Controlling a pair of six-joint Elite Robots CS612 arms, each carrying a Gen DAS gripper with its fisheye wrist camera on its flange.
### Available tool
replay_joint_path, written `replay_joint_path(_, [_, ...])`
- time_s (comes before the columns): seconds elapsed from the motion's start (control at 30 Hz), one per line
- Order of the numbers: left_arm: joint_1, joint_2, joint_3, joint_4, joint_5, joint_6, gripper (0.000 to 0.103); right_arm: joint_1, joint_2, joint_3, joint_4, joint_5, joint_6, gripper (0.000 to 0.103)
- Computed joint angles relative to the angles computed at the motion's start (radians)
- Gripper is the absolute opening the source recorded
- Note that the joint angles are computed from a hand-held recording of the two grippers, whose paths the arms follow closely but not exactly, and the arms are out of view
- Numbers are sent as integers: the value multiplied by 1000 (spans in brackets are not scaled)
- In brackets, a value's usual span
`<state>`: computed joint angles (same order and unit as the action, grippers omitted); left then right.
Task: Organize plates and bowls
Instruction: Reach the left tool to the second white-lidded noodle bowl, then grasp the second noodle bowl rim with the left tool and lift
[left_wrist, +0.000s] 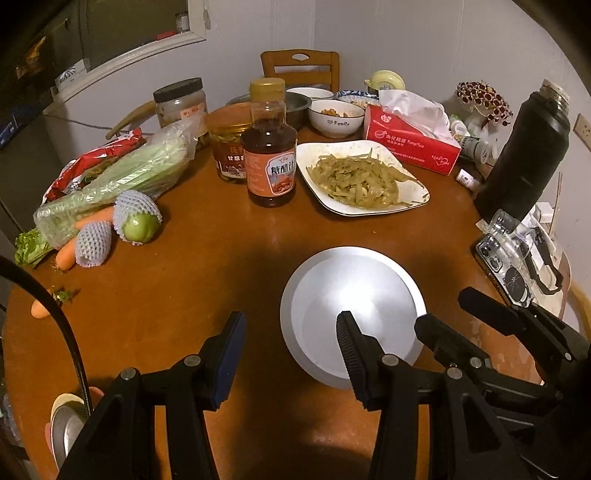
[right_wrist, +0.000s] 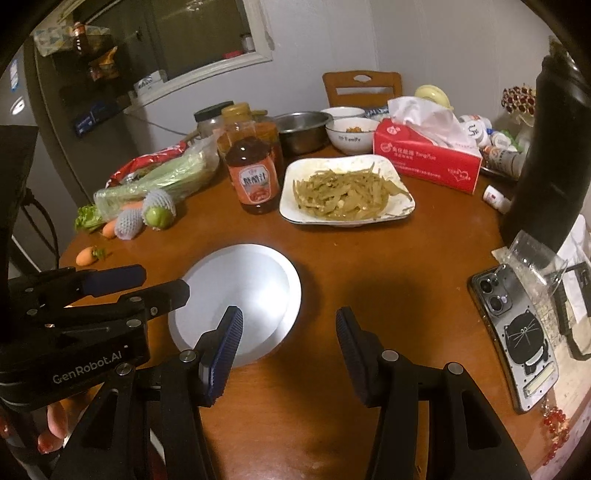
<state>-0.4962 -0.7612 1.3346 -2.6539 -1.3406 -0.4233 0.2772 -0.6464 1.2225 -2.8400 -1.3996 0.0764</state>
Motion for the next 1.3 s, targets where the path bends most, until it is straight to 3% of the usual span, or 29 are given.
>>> replay_joint_path(0.57, [15,24,-35,83,-37,-18,51,2,30,-46,61,9,-9,54])
replay_joint_path(0.73, [23,28,-39,89,-81,-29,51,4,35,-50,69,1,-15,54])
replay_joint_path(1.07, [31,31,-43,104,-138,-42,49,8,33,-42,60,7,-39,39])
replay_joint_path(1.3, [39,31,-34,65,-220,-20,28,8,27,-34,62,28,-42,34])
